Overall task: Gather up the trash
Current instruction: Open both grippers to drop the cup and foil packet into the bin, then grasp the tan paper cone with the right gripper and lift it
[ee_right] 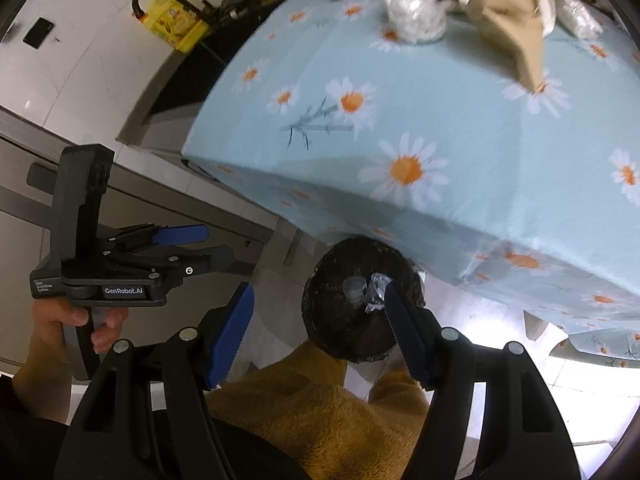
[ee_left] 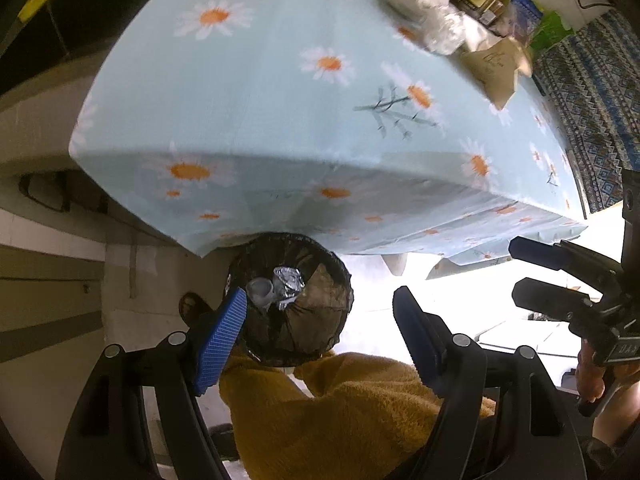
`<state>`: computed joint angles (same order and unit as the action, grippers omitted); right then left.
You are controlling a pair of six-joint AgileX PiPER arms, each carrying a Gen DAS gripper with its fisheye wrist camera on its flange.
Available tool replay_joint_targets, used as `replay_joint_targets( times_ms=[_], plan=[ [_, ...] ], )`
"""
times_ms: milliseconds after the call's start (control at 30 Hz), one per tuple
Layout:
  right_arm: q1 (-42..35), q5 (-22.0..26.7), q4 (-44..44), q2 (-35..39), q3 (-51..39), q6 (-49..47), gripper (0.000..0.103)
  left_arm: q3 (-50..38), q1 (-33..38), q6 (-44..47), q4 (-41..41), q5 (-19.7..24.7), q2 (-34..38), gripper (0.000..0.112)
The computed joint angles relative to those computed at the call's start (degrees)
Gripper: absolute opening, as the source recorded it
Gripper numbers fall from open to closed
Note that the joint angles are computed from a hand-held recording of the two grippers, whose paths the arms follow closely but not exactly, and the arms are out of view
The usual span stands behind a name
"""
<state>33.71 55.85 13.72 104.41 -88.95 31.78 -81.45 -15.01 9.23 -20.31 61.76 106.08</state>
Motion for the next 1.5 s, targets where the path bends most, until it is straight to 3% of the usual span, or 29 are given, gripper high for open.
replay_joint_targets(
  times_ms=[500, 700, 1000, 1367, 1500],
  plan=[
    [-3.5, -1.2, -8.8, -4.4, 0.0, 2.6, 0.069, -9.2, -2.2, -3.0, -1.1, 2.2, -0.5, 0.074],
    [-6.1, 0.6, -12.4, -3.9, -3.3, 2.9, 0.073, -13.2, -2.7, -4.1, -0.3, 2.9, 0.1, 0.074],
    [-9.6, 4.1, -17.8, 1.7, -13.4, 4.5, 0.079, -18.0, -2.6, -5.3, 0.0, 3.7, 1.8, 0.074],
    [-14.9, 10.3, -15.4, 10.4, -25.7, 3.5, 0.079, -23.1, -2.5, -6.4, 1.4, 5.5, 4.6, 0.074],
    [-16.3, 9.5, -13.7, 12.7, -26.4, 3.5, 0.079, -24.4, -2.3, -6.8, 2.0, 6.0, 5.1, 0.074]
  ],
)
